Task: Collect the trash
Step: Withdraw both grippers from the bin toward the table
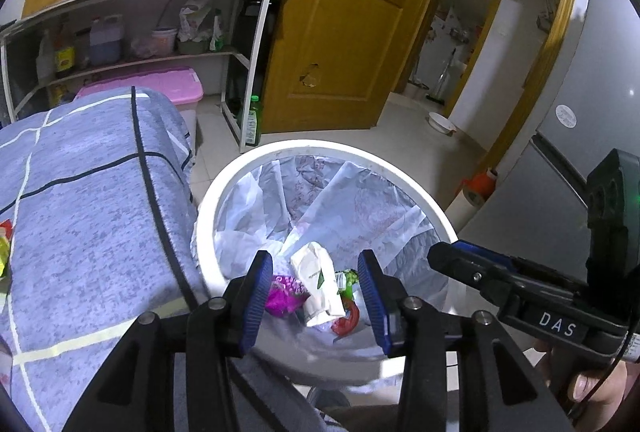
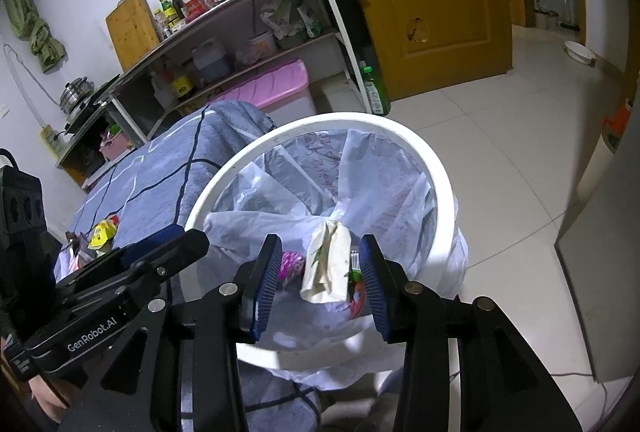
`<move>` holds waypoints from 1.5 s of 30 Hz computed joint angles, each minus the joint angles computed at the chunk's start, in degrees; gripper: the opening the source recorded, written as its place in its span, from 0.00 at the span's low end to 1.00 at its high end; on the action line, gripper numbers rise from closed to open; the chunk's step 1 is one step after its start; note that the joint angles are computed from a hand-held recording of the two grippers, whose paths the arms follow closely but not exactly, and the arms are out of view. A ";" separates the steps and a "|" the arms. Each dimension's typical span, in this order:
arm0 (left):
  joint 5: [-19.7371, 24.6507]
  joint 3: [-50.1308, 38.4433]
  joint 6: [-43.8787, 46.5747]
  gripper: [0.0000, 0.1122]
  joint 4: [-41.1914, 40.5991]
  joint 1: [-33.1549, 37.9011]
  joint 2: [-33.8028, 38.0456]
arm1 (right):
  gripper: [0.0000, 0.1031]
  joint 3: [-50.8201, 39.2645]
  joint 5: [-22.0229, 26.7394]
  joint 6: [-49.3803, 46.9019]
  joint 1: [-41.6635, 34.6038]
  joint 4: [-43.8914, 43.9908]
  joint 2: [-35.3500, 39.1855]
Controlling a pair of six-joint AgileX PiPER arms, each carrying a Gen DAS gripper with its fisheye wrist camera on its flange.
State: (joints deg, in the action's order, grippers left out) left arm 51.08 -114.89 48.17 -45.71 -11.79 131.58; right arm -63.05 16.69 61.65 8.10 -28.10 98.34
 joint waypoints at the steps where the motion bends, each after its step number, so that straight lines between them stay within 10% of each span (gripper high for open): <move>1: -0.02 0.64 0.44 0.39 -0.22 0.25 -0.47 | 0.40 0.02 0.09 -0.18 0.25 0.16 -0.25; 27: -7.91 25.22 17.11 0.39 -9.00 14.36 -16.29 | 0.40 -6.66 3.66 3.48 14.43 -6.59 1.91; 45: -9.51 24.70 15.93 0.39 -7.82 28.40 -15.26 | 0.43 -23.21 4.17 -22.89 20.89 15.29 14.41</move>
